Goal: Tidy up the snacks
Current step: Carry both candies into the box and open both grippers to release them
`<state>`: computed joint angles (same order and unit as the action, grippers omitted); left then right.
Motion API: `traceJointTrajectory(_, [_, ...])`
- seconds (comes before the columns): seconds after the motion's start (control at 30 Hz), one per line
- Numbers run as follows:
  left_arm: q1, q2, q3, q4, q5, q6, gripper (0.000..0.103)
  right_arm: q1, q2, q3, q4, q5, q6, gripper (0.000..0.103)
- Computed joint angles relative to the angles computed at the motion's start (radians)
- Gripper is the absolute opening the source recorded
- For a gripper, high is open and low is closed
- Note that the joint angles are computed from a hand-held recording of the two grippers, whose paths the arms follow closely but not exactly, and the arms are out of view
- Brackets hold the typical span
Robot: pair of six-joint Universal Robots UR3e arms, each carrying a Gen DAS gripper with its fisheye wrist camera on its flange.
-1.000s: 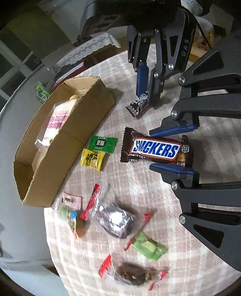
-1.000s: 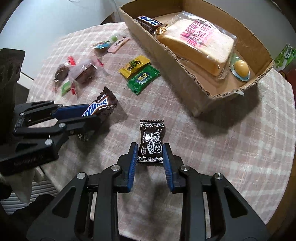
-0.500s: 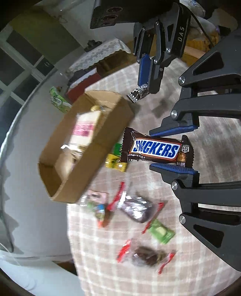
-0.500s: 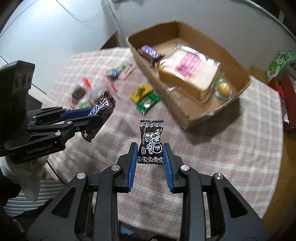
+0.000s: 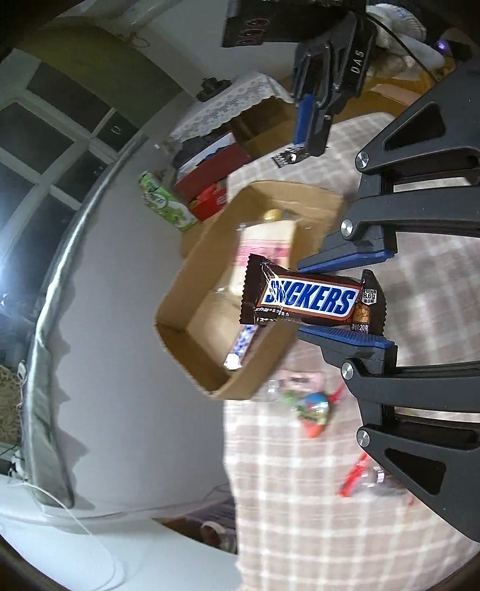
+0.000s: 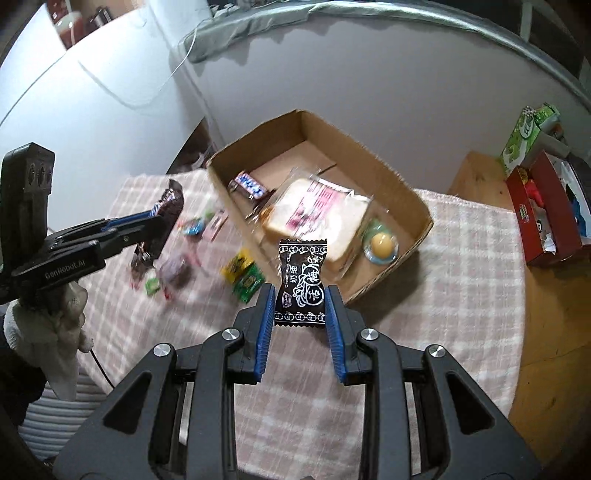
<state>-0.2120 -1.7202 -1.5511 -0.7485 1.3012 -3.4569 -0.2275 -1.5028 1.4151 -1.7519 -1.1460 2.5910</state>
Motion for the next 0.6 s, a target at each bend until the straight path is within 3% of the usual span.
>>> traceJointTrajectory(0.6, [0.005, -0.32, 0.412, -0.1, 0.018, -0.006, 0.027, 0.038, 0.214, -0.16, -0.069, -0.038, 0.064, 0.028])
